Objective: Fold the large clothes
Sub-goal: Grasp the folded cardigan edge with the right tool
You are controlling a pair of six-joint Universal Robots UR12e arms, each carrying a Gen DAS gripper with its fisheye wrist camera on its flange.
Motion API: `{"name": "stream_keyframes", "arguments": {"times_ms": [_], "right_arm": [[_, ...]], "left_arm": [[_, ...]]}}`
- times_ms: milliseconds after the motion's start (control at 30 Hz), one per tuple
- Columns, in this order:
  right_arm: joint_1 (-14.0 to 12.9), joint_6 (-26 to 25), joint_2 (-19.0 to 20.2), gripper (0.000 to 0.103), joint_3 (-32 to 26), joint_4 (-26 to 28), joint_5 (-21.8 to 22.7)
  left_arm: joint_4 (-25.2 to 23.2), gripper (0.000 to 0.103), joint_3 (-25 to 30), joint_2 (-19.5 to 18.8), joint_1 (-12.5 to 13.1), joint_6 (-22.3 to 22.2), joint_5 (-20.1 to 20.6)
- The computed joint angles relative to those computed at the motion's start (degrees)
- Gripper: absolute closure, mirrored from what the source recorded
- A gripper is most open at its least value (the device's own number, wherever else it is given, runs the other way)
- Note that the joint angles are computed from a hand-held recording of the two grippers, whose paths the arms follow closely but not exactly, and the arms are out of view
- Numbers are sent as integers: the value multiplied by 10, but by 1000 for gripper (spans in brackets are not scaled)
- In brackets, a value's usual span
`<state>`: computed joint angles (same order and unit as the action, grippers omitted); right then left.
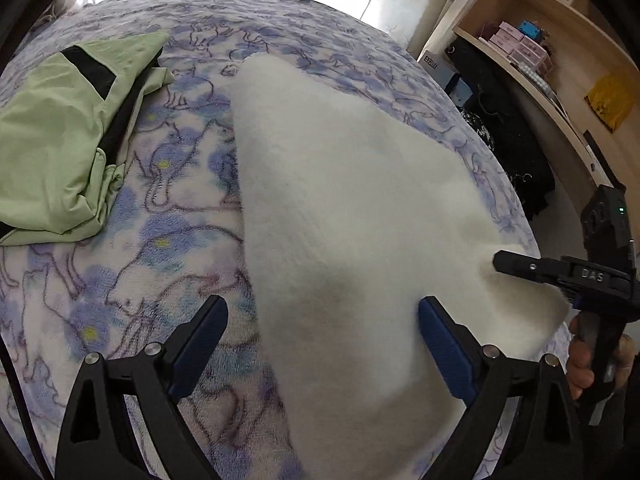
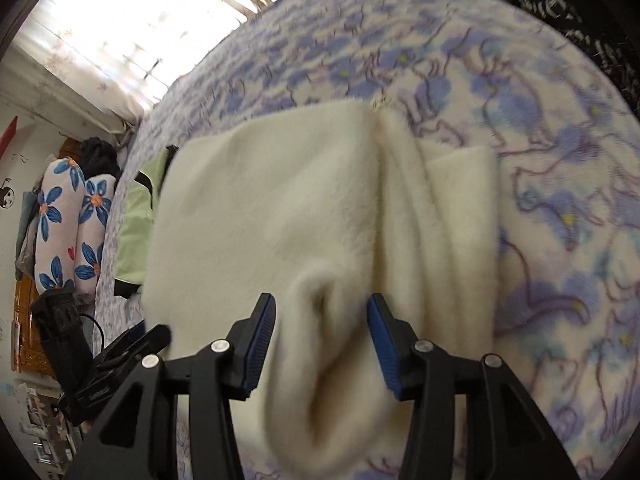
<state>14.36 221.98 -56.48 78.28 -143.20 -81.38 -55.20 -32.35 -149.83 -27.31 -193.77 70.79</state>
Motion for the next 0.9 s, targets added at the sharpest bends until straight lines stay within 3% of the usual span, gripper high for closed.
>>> {"name": "stream_keyframes", "arguments": {"times_ms": [33, 100, 233, 400, 533, 667, 733, 800, 900], "right_arm": [[-1, -4, 8, 71, -8, 8, 4], [1, -16, 17, 77, -19, 22, -8], [17, -53, 6, 85, -3, -31, -72], [30, -61, -34, 86, 49, -142, -136], [42, -78, -46, 86, 70, -156, -194], [29, -29, -36, 86, 88, -129, -177], [24, -7, -31, 85, 107, -149, -160], [25, 3, -30, 85, 115, -171, -166], [29, -6, -32, 80, 103, -144, -175]], "left_arm": [[-2, 8, 8, -5, 1, -1, -4], [-8, 8, 17, -11, 0, -1, -2], [-19, 8, 37, -16, -7, 15, 22], [-1, 8, 40, -12, -13, 33, 20], [-1, 8, 54, -21, -21, 52, 29], [-14, 8, 69, -37, -29, 59, 40], [-7, 7, 67, -39, -33, 64, 55], [-1, 6, 63, -37, -35, 63, 64], [-8, 6, 65, -37, -33, 51, 55]]}}
